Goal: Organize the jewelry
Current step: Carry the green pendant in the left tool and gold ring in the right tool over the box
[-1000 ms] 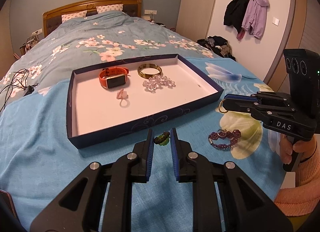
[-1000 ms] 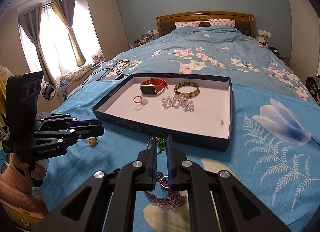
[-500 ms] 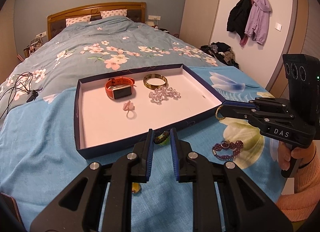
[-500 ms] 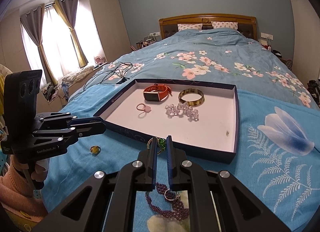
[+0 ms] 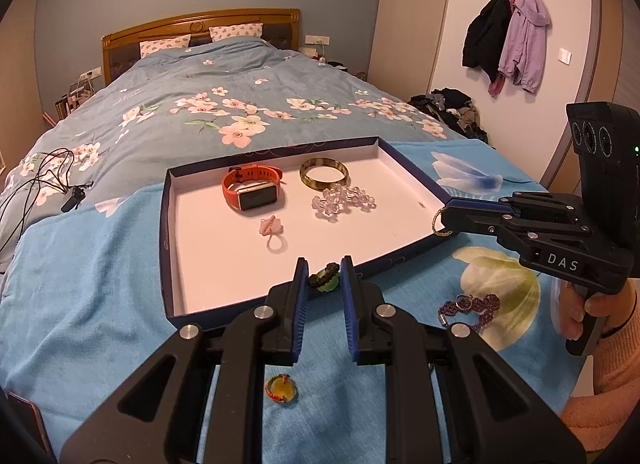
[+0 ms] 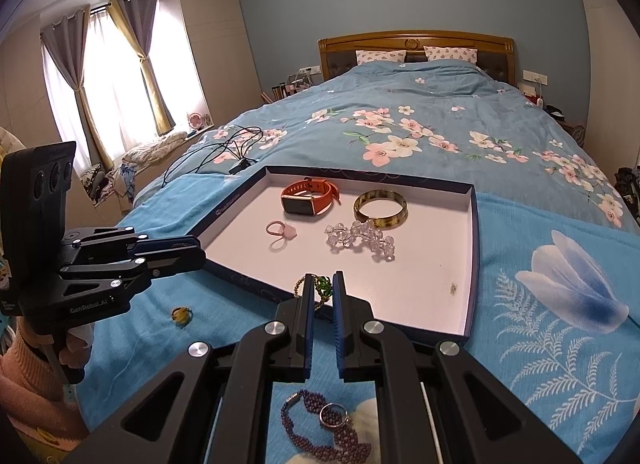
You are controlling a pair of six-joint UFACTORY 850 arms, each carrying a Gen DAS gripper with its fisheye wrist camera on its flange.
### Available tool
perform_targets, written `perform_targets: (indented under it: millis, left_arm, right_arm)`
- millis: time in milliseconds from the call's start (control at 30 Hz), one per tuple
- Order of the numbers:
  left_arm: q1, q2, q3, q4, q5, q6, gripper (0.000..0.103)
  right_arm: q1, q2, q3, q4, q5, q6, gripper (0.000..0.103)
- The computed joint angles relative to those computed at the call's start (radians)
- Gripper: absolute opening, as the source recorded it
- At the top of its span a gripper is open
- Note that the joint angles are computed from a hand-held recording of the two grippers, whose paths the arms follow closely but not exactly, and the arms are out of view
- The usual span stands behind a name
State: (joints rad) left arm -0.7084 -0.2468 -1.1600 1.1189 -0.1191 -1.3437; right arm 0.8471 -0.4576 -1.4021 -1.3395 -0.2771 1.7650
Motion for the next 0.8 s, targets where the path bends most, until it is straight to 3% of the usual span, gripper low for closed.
perform_targets:
  millis: [800]
  left_arm:
    - [0.015,-0.047,-0.055,-0.042,-0.038,0.052,0.017]
  right_arm:
    - [-0.030,-0.053,-0.073,0.130,0.003,-0.149,0.007]
